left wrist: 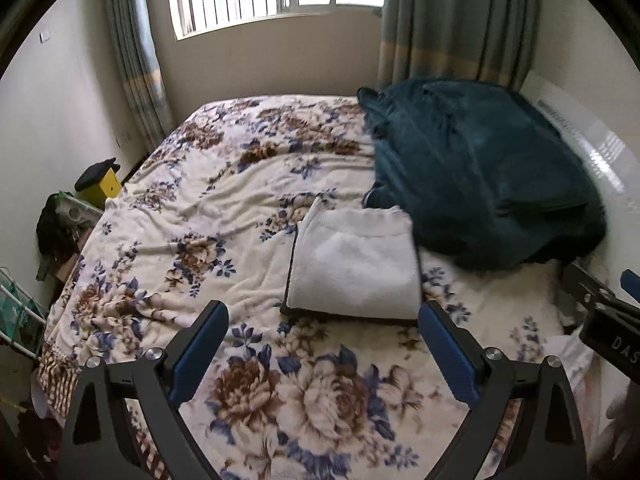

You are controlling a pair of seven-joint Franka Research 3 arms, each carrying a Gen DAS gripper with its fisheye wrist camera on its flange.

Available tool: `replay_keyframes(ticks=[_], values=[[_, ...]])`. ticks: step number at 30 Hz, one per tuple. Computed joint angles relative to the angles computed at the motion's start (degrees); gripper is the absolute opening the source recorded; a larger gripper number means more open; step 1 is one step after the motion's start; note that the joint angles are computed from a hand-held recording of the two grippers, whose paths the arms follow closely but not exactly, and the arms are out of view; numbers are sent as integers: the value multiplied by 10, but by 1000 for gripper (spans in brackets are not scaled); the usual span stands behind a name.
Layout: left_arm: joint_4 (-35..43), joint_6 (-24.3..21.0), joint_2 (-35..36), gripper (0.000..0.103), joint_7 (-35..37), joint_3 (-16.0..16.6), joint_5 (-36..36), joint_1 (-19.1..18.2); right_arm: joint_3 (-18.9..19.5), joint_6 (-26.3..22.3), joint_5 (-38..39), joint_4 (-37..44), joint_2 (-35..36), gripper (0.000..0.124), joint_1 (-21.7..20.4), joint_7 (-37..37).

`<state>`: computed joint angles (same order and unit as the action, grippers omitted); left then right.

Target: Fold small clothes

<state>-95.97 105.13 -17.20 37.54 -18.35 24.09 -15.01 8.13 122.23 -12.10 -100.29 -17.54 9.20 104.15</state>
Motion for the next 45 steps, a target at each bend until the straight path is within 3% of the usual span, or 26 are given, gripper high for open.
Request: replay_keyframes(ticks=[9,15,23,27,37,45], values=[[159,-158,9,97,-6,-72,52,-18,-6,-110,56,54,-106,103,-7,-51],[228,-214,18,97,-28,-99,69,-37,-7,-177,88,113,-147,103,-22,-90],[305,-284,48,97,-38,-145,137,-58,-4,-218,113,171,-169,103,-43,-115],[326,-304,56,103,-44,-160,169,-71,-6,-224,121,188,-170,103,-50,-129],[362,-348,77,103,-49,-179,218,-100,-6,-231,137,211,-168,103,-56,-140],[368,-356,82,103,-52,-170,228,-122,-10,-245,143,222,-164,103,-57,-143]])
